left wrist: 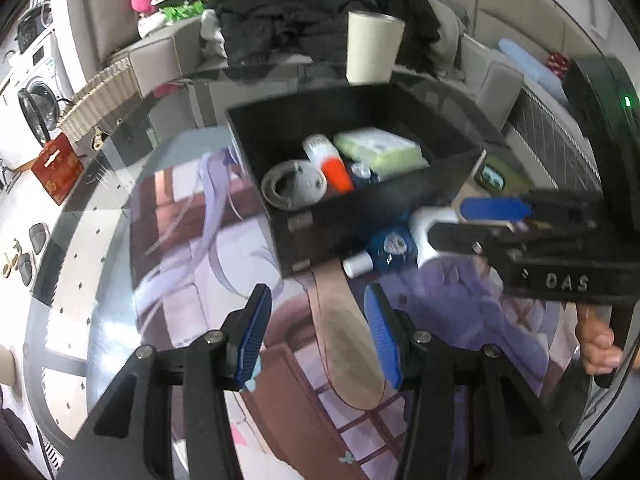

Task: Organize rigid objects
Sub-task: 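Move the left tool toward the blue bottle while the right tool grasps the white charger block, then hold the white charger with the right tool while the left tool reaches for the blue bottle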

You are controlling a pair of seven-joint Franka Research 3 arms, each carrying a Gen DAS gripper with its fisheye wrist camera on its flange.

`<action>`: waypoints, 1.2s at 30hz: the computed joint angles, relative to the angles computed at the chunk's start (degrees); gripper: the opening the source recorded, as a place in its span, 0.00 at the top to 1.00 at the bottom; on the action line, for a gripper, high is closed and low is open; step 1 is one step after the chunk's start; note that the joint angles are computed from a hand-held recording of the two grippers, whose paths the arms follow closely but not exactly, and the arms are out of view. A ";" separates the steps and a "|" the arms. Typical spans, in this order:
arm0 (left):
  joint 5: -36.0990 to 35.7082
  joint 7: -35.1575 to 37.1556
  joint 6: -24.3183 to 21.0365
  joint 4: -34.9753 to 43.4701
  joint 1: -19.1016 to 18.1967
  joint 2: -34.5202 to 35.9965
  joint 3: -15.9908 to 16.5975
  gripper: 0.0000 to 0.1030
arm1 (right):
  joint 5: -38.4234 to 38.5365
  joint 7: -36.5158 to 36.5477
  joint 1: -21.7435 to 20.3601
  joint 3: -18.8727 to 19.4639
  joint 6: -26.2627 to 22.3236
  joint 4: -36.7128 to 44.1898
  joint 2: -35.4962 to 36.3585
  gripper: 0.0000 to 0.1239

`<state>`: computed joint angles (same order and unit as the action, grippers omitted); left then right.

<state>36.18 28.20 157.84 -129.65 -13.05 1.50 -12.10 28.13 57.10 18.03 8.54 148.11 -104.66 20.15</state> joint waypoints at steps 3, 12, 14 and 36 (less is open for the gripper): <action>-2.07 2.29 0.49 -0.07 -0.09 0.52 -0.18 0.53 | -1.62 1.49 0.94 -0.44 0.48 0.76 0.99 0.54; -4.33 6.06 0.90 1.86 -0.88 2.69 -0.32 0.53 | -7.41 4.96 1.88 -1.77 -0.73 2.76 3.44 0.64; -4.87 6.90 0.83 2.54 -1.21 3.33 -0.37 0.53 | -7.36 3.91 1.15 -1.45 -0.76 2.65 3.42 0.65; -9.58 13.88 -3.06 14.04 -4.28 12.65 0.06 0.53 | 0.24 -4.29 -3.50 -0.74 -4.36 0.72 1.56 0.65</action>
<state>26.60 42.08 154.78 -115.61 -17.34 14.14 -12.04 28.36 52.80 14.53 7.80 143.74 -103.94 21.71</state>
